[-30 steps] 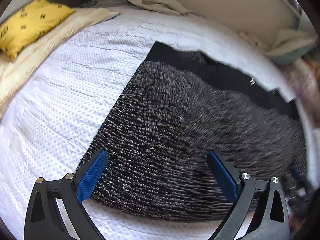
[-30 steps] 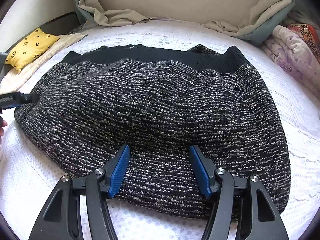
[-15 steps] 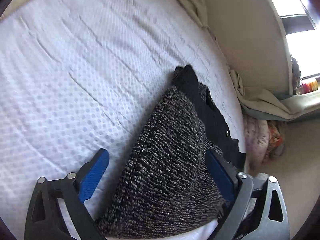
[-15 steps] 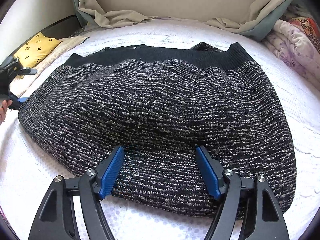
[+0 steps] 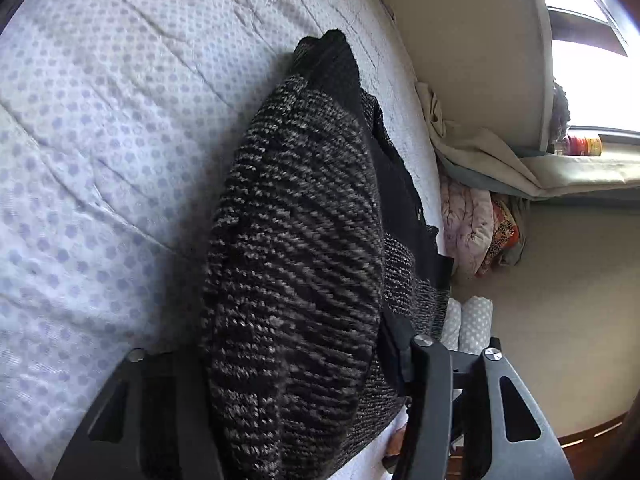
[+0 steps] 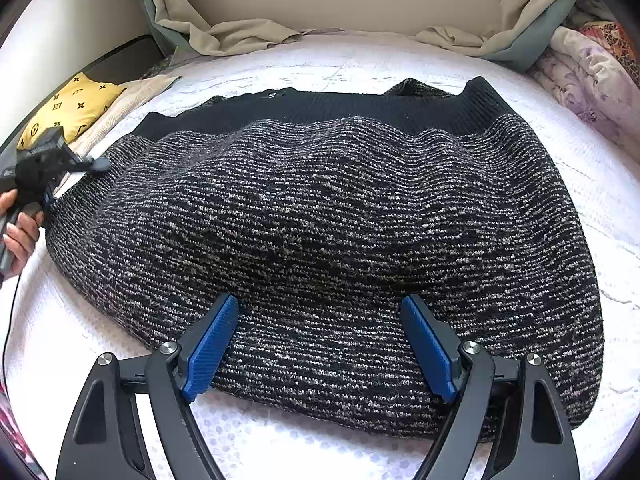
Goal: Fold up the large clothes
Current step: 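Grasp the bundle edge with both grippers and fold it over lengthwise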
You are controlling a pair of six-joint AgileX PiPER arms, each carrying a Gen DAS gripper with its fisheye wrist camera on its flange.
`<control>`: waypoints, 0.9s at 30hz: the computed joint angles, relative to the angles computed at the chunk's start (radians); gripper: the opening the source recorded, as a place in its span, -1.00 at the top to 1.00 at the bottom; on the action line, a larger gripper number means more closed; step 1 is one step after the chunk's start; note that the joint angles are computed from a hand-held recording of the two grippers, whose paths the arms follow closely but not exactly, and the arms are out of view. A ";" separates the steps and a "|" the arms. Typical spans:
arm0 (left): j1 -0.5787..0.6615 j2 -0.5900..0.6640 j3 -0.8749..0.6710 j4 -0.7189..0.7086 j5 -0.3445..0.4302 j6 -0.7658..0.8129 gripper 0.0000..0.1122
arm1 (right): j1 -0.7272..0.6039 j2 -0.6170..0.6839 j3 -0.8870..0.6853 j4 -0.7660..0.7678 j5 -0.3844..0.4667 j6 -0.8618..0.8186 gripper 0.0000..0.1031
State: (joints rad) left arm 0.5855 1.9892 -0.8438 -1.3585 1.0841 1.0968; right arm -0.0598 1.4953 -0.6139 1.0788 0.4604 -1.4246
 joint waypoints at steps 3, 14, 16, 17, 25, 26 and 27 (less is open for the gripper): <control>-0.009 -0.017 0.029 -0.043 -0.015 0.037 0.07 | 0.000 0.008 -0.014 -0.025 0.016 0.031 -0.65; -0.207 -0.338 0.063 0.055 -0.278 -0.197 0.34 | -0.101 0.029 -0.119 -0.154 0.234 0.240 -0.64; -0.263 -0.413 0.044 0.109 -0.305 -0.289 0.35 | -0.137 0.035 -0.151 -0.171 0.294 0.289 -0.64; -0.299 -0.439 0.022 0.137 -0.318 -0.350 0.35 | -0.157 0.037 -0.165 -0.171 0.317 0.302 -0.64; -0.699 -0.544 -0.173 0.504 -0.438 -0.927 0.39 | -0.363 0.065 -0.308 -0.132 0.517 0.362 -0.64; -0.758 -0.532 -0.206 0.575 -0.454 -1.017 0.40 | -0.396 0.072 -0.329 -0.124 0.555 0.369 -0.64; -0.815 -0.514 -0.242 0.652 -0.467 -1.110 0.40 | -0.425 0.080 -0.349 -0.117 0.591 0.375 -0.64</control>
State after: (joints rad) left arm -0.2299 1.4752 -1.0855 -0.7065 0.6176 -0.0134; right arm -0.4853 1.5749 -0.9625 0.9618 1.0513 -1.0493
